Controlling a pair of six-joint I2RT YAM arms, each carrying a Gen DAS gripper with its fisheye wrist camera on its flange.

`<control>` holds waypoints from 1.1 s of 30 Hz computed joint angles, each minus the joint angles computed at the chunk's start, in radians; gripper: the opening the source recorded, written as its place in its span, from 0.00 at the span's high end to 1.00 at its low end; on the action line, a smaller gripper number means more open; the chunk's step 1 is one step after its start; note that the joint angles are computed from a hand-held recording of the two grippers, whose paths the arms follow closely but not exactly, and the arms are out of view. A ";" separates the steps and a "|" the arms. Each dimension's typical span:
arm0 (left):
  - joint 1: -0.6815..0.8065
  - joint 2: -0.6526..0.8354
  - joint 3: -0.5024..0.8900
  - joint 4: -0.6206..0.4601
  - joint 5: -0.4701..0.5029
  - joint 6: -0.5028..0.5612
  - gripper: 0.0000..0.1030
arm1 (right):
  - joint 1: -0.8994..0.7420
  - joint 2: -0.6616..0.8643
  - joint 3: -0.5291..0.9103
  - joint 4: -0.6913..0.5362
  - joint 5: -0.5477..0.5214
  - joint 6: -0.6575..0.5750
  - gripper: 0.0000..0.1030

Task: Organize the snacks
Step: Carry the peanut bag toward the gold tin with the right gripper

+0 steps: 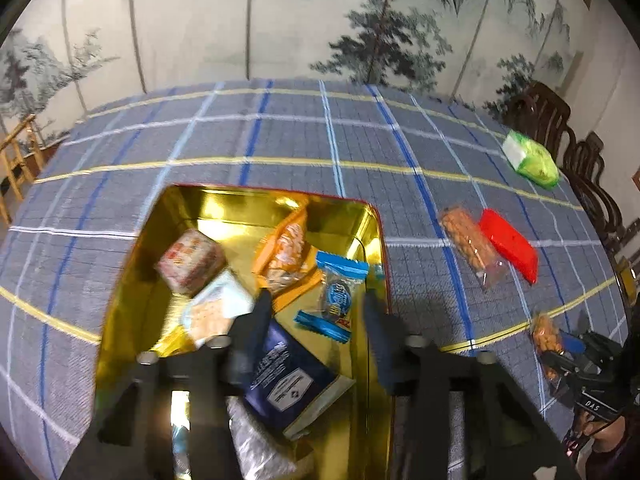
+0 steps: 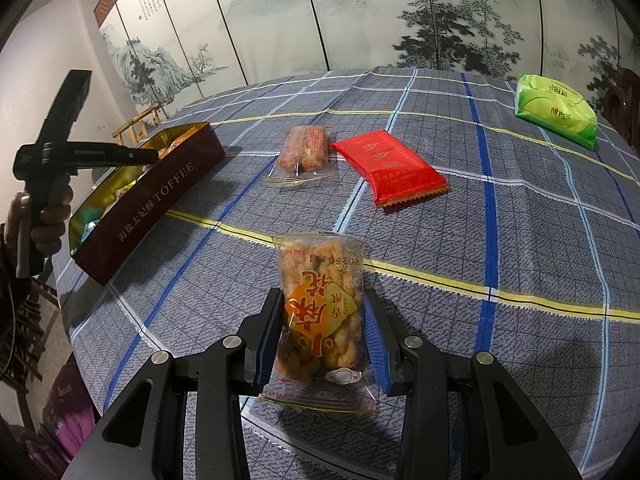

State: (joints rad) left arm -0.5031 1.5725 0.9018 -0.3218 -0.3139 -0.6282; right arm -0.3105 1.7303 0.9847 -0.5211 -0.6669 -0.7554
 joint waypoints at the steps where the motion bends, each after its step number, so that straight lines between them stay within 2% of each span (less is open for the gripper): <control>1: -0.014 -0.027 -0.013 -0.008 -0.021 -0.020 0.46 | -0.001 0.001 0.000 -0.001 -0.001 -0.001 0.61; 4: -0.078 -0.141 -0.073 -0.036 -0.098 -0.083 0.40 | -0.002 0.009 0.014 -0.018 -0.002 -0.003 0.61; 6: -0.139 -0.211 -0.100 -0.105 -0.183 -0.148 0.35 | 0.000 0.014 0.025 -0.030 0.002 -0.003 0.61; 10: -0.241 -0.333 -0.169 -0.224 -0.287 -0.298 0.35 | -0.004 0.028 0.051 -0.067 -0.001 0.020 0.61; 17: -0.495 -0.340 -0.152 -0.556 -0.467 -0.646 0.35 | 0.004 -0.011 0.034 -0.108 -0.027 0.039 0.61; 21: -0.576 -0.301 -0.111 -0.672 -0.511 -0.760 0.35 | 0.027 -0.057 0.026 -0.143 -0.056 0.055 0.61; 24: -0.617 -0.282 -0.086 -0.726 -0.536 -0.808 0.34 | 0.061 -0.100 0.024 -0.172 -0.081 0.081 0.61; 33: -0.675 -0.253 -0.073 -0.826 -0.541 -0.902 0.32 | 0.271 -0.222 0.040 -0.196 -0.146 0.246 0.61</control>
